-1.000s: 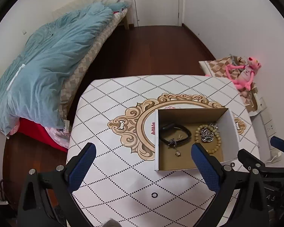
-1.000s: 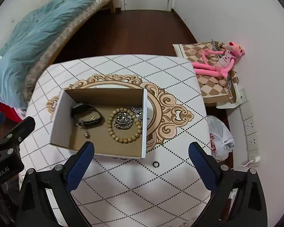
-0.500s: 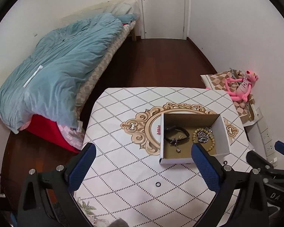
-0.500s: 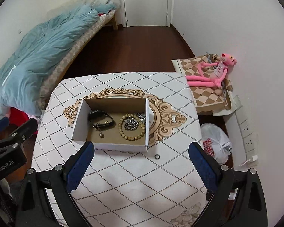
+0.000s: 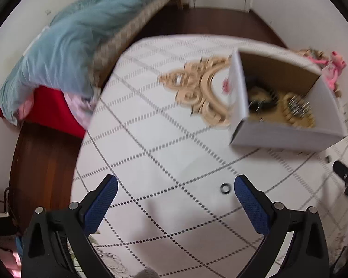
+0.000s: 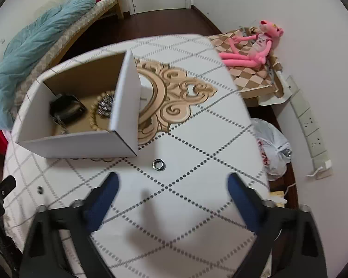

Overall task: Organize jewelry
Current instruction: 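Withdraw both tools and move toward the small black ring, then grasp the small black ring with the right gripper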

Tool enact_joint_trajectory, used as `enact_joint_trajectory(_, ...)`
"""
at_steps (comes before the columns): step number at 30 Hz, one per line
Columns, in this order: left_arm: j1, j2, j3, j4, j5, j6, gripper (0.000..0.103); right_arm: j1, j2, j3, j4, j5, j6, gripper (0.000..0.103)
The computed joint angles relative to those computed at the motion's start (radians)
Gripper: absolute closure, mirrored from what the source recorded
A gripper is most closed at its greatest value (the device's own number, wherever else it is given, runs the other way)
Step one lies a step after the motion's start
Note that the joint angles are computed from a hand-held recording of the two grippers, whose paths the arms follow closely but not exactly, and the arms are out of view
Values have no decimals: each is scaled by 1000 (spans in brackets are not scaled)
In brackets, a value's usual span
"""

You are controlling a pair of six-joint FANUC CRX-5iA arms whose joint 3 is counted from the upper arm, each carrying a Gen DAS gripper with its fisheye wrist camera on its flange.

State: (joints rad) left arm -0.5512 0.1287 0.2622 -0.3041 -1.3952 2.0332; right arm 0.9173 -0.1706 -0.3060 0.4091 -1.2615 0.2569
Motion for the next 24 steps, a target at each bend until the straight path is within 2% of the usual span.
enact_joint_trajectory(1,2,5,-9,3,4,-4,0,-8,6,-9,-6,18,6,30)
enact_joint_trajectory(3,4,9,-22,6,8,-10,0,-16,17,-27,1,50,4,33)
enact_joint_trajectory(4,6,11,-28,12,13,-13,0,-18,16,-38,9,70,5,39)
enact_joint_trajectory(6,6,15,-33,20,15,-15,0,-17,33,-41,31,72,2,44)
enact_joint_trajectory(8,7,12,-42,28,23,-13,0,-11,41,-43,56,72,-8,54)
enact_joint_trajectory(10,8,8,-50,34,29,-11,0,-3,44,-52,83,78,-12,90)
enact_joint_trajectory(15,19,-21,-92,79,61,-28,1,18,36,-35,55,63,1,90)
enact_joint_trajectory(20,22,-45,-139,139,133,-71,1,103,-39,-63,48,47,-78,90)
enact_joint_trajectory(23,9,-42,-140,143,153,-84,17,167,-65,-80,55,19,-140,90)
enact_joint_trajectory(24,5,-37,-139,148,159,-98,28,183,-70,-87,60,11,-156,90)
